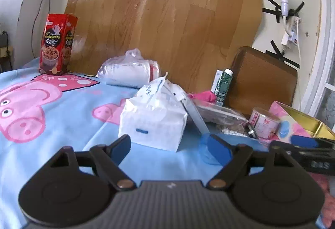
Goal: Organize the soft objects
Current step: 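Grasp the clear blue plastic case with the right tool and place it in the tin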
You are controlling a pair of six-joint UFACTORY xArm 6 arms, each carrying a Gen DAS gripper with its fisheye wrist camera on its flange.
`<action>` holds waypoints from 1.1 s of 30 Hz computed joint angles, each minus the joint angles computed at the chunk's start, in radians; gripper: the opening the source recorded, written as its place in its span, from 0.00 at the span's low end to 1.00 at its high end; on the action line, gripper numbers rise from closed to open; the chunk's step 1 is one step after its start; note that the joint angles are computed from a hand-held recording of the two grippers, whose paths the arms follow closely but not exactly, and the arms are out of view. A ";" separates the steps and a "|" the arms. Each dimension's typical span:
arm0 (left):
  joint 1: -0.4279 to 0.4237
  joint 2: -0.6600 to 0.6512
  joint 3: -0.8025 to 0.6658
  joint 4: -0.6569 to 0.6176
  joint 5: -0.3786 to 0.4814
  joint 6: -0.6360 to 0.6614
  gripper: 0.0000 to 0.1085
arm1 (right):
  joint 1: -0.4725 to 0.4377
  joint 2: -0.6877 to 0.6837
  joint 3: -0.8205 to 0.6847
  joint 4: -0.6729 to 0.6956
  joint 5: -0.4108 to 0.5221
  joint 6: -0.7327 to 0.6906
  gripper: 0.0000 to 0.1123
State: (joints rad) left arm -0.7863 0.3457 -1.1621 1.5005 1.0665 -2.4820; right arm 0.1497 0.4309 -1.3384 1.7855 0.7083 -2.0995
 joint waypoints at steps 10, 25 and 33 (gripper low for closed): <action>0.026 -0.010 0.019 0.020 -0.077 -0.049 0.77 | 0.002 0.188 -0.248 -0.409 0.134 0.451 0.83; 0.099 -0.050 0.073 0.091 -0.259 -0.256 0.81 | -0.029 -0.018 0.048 -0.296 0.195 0.015 0.78; 0.152 0.016 -0.045 0.075 -0.462 -0.192 0.86 | 0.036 0.064 -0.071 -0.467 0.143 0.235 0.52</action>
